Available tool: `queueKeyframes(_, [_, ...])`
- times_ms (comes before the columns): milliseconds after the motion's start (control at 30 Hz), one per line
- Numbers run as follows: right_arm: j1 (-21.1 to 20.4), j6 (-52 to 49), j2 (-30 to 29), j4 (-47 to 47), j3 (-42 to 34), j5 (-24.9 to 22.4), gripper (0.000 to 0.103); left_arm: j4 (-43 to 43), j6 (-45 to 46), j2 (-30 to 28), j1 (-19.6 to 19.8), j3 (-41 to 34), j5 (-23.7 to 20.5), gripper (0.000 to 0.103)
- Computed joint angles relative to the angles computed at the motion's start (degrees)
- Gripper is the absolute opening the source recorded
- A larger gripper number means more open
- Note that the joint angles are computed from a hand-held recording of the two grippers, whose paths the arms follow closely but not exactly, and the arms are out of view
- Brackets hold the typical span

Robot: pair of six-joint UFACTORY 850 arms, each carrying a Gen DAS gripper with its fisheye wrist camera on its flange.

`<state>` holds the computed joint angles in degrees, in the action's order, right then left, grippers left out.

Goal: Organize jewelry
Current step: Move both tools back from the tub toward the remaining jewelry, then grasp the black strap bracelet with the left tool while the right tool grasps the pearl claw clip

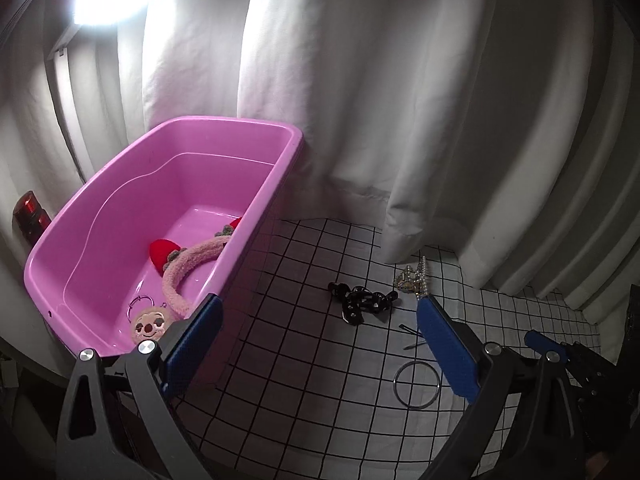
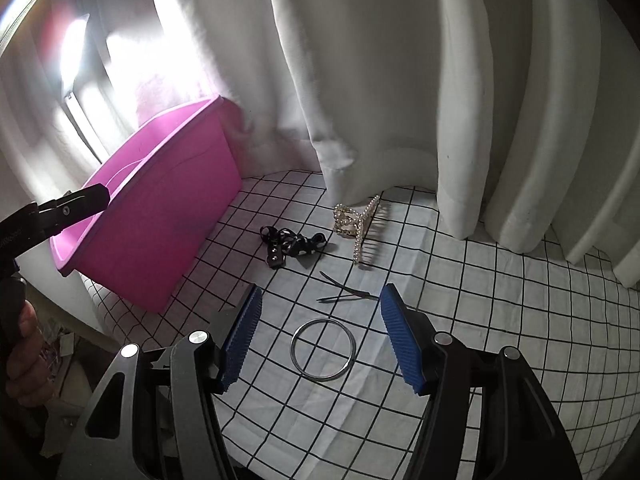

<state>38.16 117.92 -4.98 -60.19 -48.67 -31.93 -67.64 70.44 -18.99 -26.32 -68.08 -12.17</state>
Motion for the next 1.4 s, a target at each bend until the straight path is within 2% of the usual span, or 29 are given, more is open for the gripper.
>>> queueKeyframes(133, [-0.44,2.24,-0.03,0.3,2.26,1.6,0.059,3.07,-2.55,-1.7,-1.3,0.23,-0.1,0.096])
queueKeyframes(333, [-1.97,4.02,-2.16,-1.76,3.17,5.22,0.059,13.93,-13.86,-6.37,-2.84,-2.13,-0.01,0.096])
queueKeyframes(367, [-2.46,4.31,-2.55,-2.58,3.11,5.67,0.059,16.9,-17.19,-7.28,-3.1,-2.94,0.0,0.096])
queueKeyframes(467, [-4.27,6.22,-3.4,-5.72,2.91,6.65,0.059,17.3,-18.62,-9.61,-3.57,-4.79,0.37,0.096])
queueKeyframes(633, [-7.7,8.72,-5.73,-10.94,1.81,8.69,0.059,23.55,-25.89,-13.76,-4.49,-8.3,1.35,0.096])
queueKeyframes(1100, [-15.06,11.78,-15.45,-19.39,-3.23,16.27,0.059,49.78,-50.18,-26.65,-6.23,-21.55,0.09,0.096])
queueKeyframes(1267, [-16.44,7.33,-18.54,-15.96,-5.93,16.77,0.059,52.68,-53.18,-29.45,-6.12,-24.63,-1.36,0.096])
queueKeyframes(1400, [-17.24,-0.76,-20.64,-9.63,-8.08,16.27,0.059,55.59,-56.04,-31.1,-6.23,-26.42,-2.08,0.096])
